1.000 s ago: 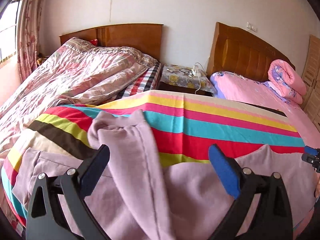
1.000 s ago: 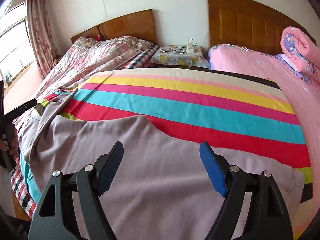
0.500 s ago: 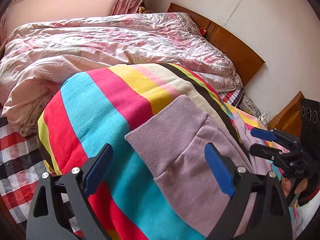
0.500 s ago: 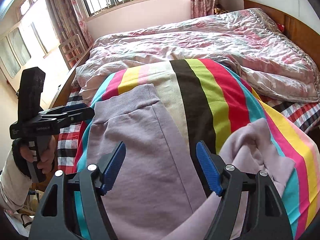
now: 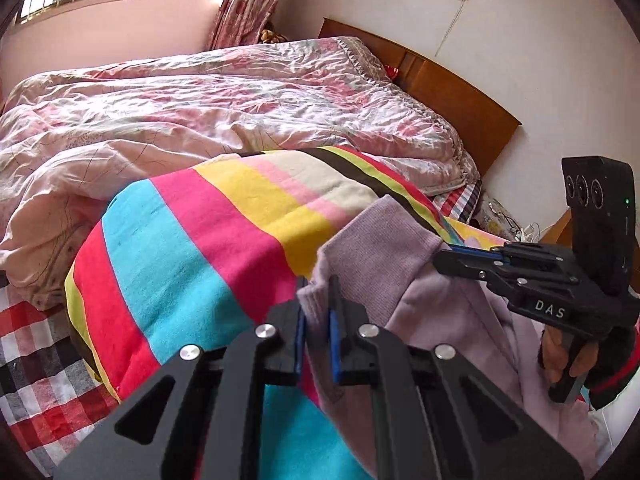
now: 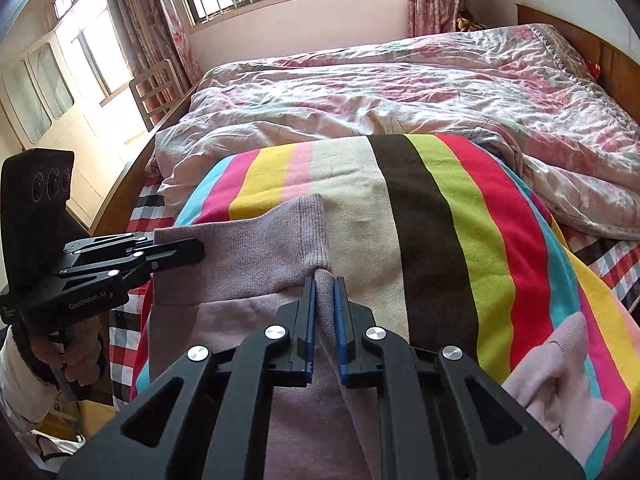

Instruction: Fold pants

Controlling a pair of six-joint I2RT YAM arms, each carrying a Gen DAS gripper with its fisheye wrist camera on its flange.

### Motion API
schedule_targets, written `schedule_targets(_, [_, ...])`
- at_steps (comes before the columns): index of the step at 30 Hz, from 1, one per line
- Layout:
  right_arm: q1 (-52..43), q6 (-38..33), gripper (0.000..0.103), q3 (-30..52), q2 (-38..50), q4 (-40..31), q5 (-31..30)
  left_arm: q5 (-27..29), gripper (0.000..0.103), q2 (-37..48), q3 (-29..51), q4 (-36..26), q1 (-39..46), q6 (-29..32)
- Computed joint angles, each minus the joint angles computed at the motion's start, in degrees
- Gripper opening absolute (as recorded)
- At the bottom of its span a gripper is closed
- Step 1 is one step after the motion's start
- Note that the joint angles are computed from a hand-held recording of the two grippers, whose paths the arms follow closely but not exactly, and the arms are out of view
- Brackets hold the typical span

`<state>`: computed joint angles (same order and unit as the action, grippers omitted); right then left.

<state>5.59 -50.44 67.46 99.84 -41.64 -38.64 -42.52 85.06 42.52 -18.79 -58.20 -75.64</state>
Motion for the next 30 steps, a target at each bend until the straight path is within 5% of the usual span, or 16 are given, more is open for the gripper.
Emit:
schedule_targets(3, [0.09, 2.79, 0.011, 1.6, -0.13, 1.24, 0.35, -2.86, 0.009, 1.33, 4.78, -4.96, 0.19, 1.43])
schedule_targets(7, [5.04, 7.91, 0.011, -0.59, 4.6, 8.76, 9.49, 3.77, 0.01, 6.23, 5.11, -3.08, 6.22, 1.53])
schedule_targets(9, [4.83, 9.67, 0.015, -1.58, 5.78, 10.6, 9.12, 6.37, 0.015, 9.0, 4.16, -1.13, 7.48, 1.38])
schedule_targets(11, [3.22, 10.39, 0.026, 1.82, 6.09, 4.34, 8.5, 3.86, 0.027, 9.34, 5.33, -4.83, 5.73, -0.88])
schedule_targets(12, [1.68, 9.52, 0.048, 3.84, 5.68, 0.39, 7.75, 2.18, 0.049, 9.97, 7.63, -10.04, 4.64, -3.86])
schedule_targets(13, [-0.98, 8.12, 0.057, 5.1, 4.46, -2.36, 5.77, -0.03, 0.071, 10.71, 10.26, -15.97, 3.3, -7.84])
schedule_targets(15, [-8.66, 3.67, 0.062, 8.48, 2.81, -9.02, 0.08, -5.11, 0.074, 11.12, 14.8, -24.65, -0.83, -14.21])
schedule_targets(17, [-17.34, 0.31, 0.062, 12.4, 3.69, -14.35, -2.44, -7.77, 0.082, 9.97, 16.73, -22.11, -4.2, -9.7])
schedule_targets(20, [-29.21, -1.31, 0.062, 21.88, 12.74, -22.48, -4.26, -2.97, 0.096, 10.31, 16.87, -5.09, -4.64, 7.67])
schedule_targets(22, [-34.25, 0.51, 0.057, 28.29, 20.63, -26.84, -3.48, 2.98, 0.096, 14.39, 19.27, 0.69, -3.16, 13.43])
schedule_targets(26, [-37.02, 1.61, 0.048, 33.15, 30.03, -31.84, -3.24, 13.1, 0.096, 25.31, 25.8, 0.17, 0.68, 14.29])
schedule_targets(28, [-35.99, 2.73, 0.043, 32.92, 31.69, -31.54, -3.32, 12.43, 0.096, 26.29, 25.53, 1.09, 0.53, 15.33])
schedule_targets(30, [-34.75, 4.87, 0.009, 27.55, 28.26, -25.79, -3.71, 12.02, 0.094, 23.4, 22.51, 2.49, -0.2, 14.45])
